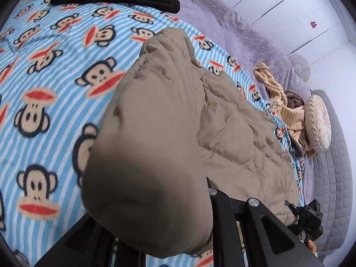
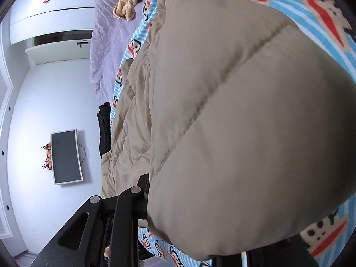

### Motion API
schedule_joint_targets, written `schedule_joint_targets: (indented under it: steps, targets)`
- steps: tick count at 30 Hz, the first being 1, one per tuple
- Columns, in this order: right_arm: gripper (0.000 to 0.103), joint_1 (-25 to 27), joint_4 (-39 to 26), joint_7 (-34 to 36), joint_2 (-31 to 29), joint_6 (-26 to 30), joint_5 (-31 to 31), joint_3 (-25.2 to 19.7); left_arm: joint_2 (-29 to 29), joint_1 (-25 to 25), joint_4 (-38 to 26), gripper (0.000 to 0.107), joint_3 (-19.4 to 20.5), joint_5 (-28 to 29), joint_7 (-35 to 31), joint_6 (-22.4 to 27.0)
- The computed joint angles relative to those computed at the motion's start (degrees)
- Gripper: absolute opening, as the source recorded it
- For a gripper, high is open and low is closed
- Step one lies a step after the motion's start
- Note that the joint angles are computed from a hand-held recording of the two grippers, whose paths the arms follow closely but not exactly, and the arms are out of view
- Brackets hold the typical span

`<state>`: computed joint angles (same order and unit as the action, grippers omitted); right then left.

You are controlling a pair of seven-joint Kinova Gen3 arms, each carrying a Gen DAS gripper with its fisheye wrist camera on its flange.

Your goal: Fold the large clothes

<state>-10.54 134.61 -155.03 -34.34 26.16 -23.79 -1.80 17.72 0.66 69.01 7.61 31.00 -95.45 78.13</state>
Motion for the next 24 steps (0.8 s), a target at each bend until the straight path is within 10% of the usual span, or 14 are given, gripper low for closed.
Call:
schedule_joint_targets:
  steps: [7,12,24]
  targets:
    - [0.027,6.7,1.6,-12.2,-9.0,7.0,-1.4,-13.5,-3.5,-5.0,7.5,0.020,-2.4,0.9,-6.9,6.5]
    - [0.032,8.4,1.6,-17.5,-10.7,10.9,-0.7,-17.1,-5.1,-6.2,8.0,0.046,-4.3,-2.4,-8.2,7.5]
    - [0.068,12.2,-10.7,-24.5,0.1,26.4,10.9,-23.6,-5.9,-4.0,10.7,0.046,-5.4,-16.2,-8.5,0.5]
